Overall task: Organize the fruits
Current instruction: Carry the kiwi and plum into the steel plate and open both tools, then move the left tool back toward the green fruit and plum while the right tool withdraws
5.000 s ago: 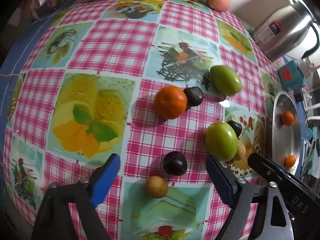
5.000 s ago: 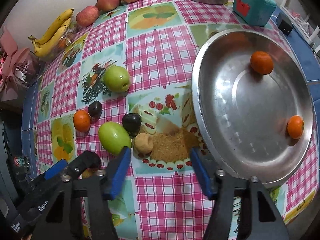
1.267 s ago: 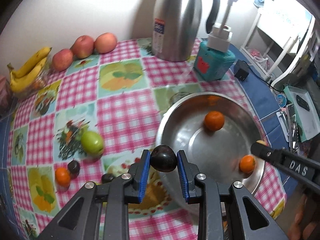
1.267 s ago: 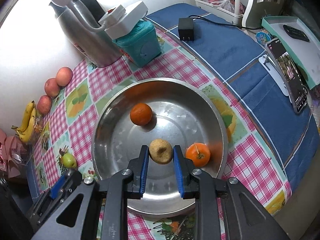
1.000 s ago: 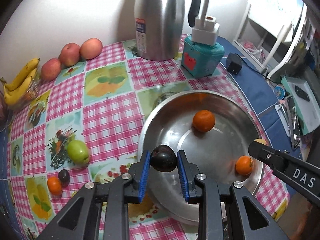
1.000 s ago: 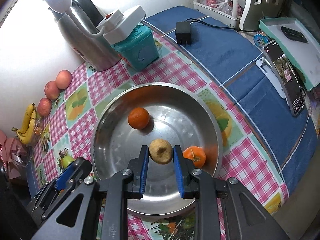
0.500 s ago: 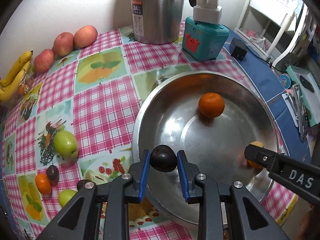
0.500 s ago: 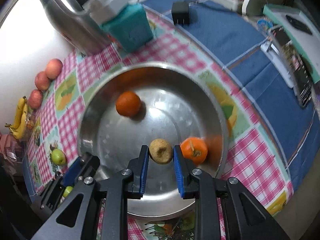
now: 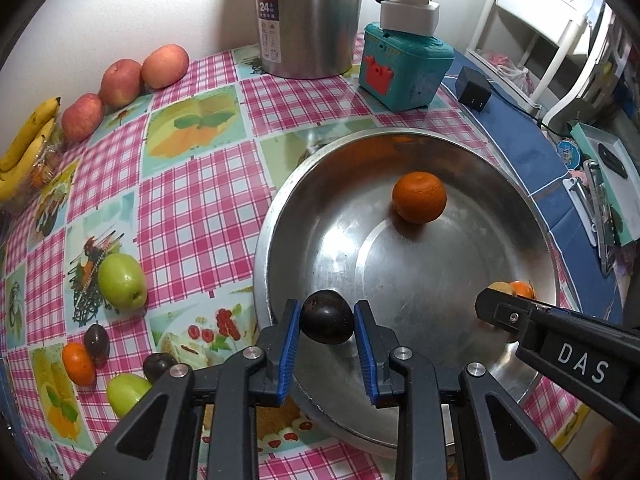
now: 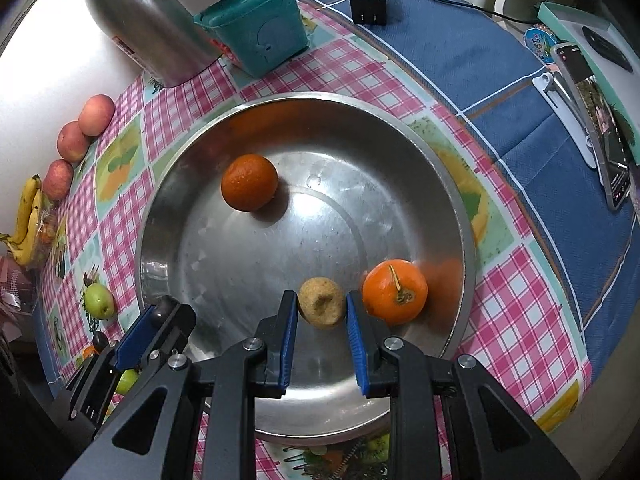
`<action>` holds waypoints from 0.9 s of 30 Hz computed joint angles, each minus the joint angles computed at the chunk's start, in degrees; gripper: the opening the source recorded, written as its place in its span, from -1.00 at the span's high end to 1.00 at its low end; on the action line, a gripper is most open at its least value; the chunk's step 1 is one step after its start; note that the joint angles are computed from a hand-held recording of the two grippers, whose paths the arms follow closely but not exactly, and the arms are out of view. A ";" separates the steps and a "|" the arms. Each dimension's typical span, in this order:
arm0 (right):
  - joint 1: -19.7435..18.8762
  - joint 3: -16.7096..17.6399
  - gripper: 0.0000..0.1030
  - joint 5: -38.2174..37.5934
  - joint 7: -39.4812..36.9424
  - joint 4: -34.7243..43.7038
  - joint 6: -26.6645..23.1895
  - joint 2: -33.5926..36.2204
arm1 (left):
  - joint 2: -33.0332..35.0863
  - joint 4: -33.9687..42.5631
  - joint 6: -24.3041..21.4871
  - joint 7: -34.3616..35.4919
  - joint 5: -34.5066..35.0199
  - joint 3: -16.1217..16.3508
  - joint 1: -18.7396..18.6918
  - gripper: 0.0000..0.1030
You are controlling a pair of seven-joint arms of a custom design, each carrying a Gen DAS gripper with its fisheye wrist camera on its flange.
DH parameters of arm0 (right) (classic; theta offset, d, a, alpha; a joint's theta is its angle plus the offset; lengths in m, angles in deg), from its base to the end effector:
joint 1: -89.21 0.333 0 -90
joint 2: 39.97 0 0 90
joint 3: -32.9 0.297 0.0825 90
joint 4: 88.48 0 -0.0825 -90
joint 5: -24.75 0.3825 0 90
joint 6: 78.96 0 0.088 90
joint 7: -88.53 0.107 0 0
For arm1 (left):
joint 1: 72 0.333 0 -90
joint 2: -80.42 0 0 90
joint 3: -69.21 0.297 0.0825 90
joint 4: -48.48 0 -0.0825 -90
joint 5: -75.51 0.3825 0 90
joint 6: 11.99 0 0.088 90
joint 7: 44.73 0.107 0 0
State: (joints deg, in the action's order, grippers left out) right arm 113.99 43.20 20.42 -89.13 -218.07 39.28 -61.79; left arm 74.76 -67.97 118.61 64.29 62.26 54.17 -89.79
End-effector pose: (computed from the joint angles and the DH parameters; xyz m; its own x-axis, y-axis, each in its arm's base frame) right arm 0.3775 0.2675 0.5094 -0.8085 -0.5610 -0.1777 -0.5456 0.8278 -0.1307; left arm 0.4652 -0.3111 0.5057 -0.7167 -0.6936 0.0733 -0.6660 0.6493 -0.3672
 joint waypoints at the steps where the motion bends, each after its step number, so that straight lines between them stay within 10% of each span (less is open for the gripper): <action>1: -0.01 -0.01 0.50 -0.03 -0.01 0.04 -0.03 0.04 | -0.03 0.02 -0.02 0.03 -0.06 0.01 -0.01 0.43; 13: 0.04 0.14 0.50 -0.40 0.06 1.18 -1.24 0.52 | -0.38 -0.26 0.27 0.04 0.35 -0.12 -0.14 0.39; 17: 0.06 0.14 0.47 -0.47 -0.10 2.41 -3.22 0.93 | -0.56 -0.09 0.04 0.49 -1.00 0.15 -0.16 0.04; 27: -0.06 0.99 0.16 -2.95 0.60 6.01 -8.43 1.25 | -1.24 0.57 -0.16 -0.06 -1.59 0.33 0.16 -0.11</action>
State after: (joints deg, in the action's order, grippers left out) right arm 113.93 44.19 17.47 -88.53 -212.05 30.85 -60.54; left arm 73.53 -67.40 118.46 64.24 60.66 54.50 -89.63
